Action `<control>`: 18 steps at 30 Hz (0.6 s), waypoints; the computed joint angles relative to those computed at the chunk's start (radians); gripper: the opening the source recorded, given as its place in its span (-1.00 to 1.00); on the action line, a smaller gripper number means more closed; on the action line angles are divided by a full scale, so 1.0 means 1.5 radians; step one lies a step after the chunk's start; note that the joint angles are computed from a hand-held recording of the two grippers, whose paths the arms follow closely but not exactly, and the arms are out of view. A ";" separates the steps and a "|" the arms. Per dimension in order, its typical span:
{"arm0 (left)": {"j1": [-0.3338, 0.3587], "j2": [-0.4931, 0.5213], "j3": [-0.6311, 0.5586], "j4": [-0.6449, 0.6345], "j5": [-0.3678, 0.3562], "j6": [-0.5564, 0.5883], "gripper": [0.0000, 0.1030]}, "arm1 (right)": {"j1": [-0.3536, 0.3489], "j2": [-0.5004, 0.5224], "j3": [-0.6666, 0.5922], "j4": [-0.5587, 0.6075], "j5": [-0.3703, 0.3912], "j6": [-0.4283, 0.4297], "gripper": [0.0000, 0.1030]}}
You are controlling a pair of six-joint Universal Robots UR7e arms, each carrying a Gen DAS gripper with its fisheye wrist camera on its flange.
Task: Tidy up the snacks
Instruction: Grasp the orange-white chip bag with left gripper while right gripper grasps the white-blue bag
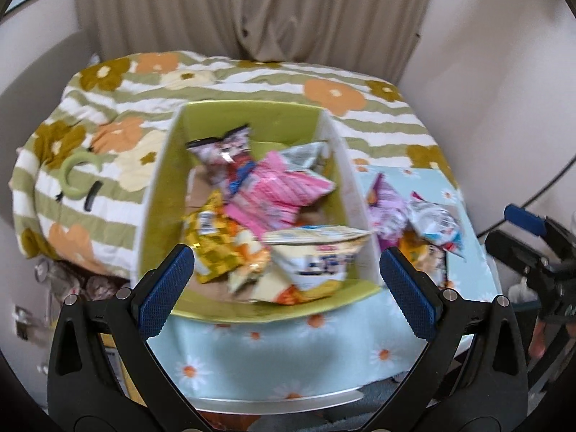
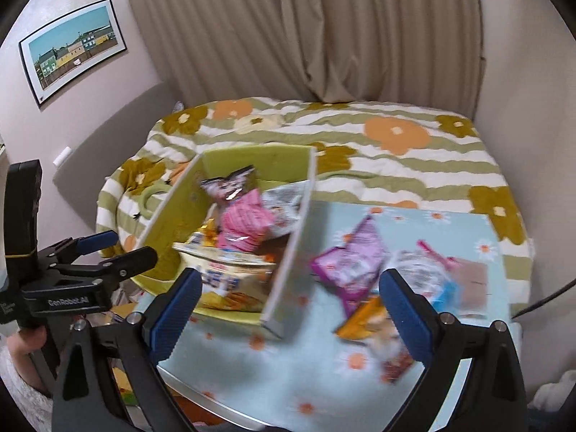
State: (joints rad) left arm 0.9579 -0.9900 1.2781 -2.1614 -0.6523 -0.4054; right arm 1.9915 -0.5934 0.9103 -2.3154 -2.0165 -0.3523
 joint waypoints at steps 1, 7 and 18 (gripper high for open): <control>-0.003 0.007 -0.006 -0.001 -0.004 0.004 0.99 | -0.003 -0.006 0.001 -0.003 -0.005 -0.006 0.91; -0.018 0.052 -0.039 -0.004 -0.032 -0.004 0.99 | -0.030 -0.025 -0.029 0.018 -0.037 -0.041 0.91; -0.023 0.155 -0.120 0.074 -0.096 -0.174 0.99 | -0.098 0.046 -0.249 0.237 0.035 -0.160 0.91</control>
